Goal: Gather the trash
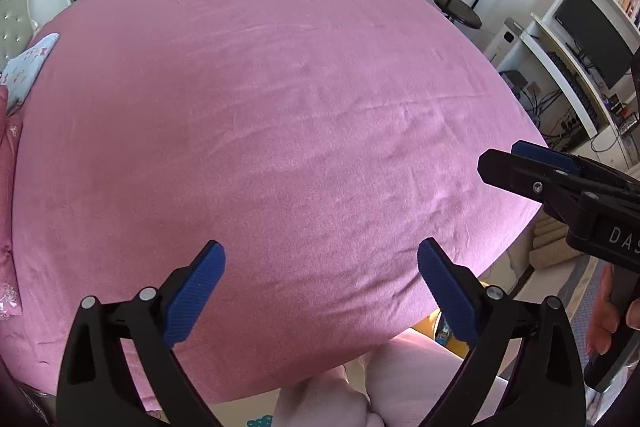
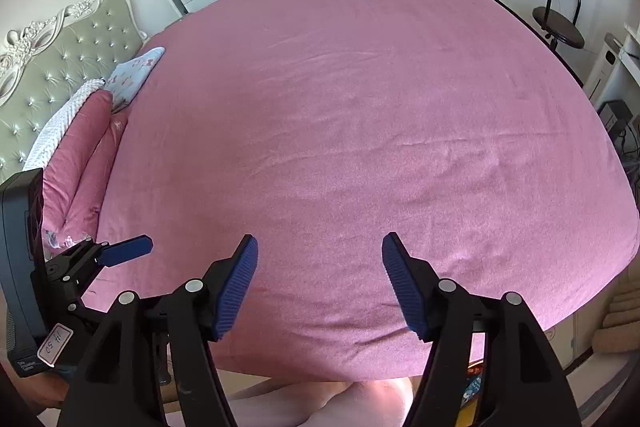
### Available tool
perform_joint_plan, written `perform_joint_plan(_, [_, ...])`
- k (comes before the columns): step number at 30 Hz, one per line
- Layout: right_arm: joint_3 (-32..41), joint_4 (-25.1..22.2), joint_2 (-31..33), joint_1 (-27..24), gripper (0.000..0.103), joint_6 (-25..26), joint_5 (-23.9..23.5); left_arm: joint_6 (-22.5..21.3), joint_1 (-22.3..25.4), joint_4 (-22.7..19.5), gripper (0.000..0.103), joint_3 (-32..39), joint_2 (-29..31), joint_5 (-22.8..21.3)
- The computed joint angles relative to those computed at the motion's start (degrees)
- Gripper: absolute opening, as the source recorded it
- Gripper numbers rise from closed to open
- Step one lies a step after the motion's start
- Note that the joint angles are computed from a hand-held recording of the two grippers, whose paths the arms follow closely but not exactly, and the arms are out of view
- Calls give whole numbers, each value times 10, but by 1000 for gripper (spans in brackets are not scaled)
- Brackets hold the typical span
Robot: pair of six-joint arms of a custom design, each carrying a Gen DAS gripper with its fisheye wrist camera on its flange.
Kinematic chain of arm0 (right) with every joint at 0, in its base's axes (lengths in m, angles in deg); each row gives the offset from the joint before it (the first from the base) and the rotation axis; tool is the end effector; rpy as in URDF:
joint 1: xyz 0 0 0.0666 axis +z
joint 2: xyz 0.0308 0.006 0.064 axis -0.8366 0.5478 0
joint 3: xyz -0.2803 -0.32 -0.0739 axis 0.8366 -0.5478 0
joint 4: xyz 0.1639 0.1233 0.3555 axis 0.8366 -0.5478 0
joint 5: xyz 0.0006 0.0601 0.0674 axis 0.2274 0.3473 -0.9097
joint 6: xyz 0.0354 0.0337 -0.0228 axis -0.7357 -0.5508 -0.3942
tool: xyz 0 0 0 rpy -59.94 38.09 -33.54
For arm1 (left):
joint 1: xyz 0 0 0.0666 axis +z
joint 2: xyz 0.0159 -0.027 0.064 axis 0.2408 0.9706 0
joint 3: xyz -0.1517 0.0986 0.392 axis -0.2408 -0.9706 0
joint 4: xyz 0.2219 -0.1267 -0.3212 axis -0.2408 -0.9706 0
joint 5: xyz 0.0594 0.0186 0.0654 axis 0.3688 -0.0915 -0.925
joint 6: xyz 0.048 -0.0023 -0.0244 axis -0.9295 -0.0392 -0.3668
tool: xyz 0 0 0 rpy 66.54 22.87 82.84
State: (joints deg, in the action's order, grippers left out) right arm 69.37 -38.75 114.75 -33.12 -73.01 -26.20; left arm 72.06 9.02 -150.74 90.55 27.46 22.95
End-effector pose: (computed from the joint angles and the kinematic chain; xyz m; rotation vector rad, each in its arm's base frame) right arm 0.5247 0.2348 0.5621 -0.2039 2.6524 0.4235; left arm 0.4919 -0.0475 0.5318 0.1419 2.7067 -0.2124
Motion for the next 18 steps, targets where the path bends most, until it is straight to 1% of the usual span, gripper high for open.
perform_joint_plan(2, [14, 0, 2, 0, 71, 9, 2, 22, 0, 6, 99, 9, -5, -12])
perform_joint_plan(4, [32, -6, 5, 0, 72, 21, 3, 49, 2, 7, 99, 20, -7, -21])
perform_joint_plan(5, [42, -9, 7, -1, 77, 30, 4, 65, 3, 9, 99, 26, -9, -23])
perform_joint_plan(6, [48, -8, 6, -2, 79, 39, 5, 80, 3, 10, 99, 31, -10, -25])
perform_joint_plan(8, [64, -9, 9, -5, 82, 55, 1, 106, 2, 14, 99, 38, -13, -30])
perform_joint_plan(12, [99, -18, 23, -9, 83, 90, -3, 131, -4, 9, 99, 59, -12, -61])
perform_joint_plan(16, [118, -17, 30, -19, 87, 92, -20, 153, -4, 8, 99, 77, -10, -69])
perform_joint_plan(18, [125, -18, 34, -22, 87, 92, -23, 163, -3, 8, 99, 86, -9, -73])
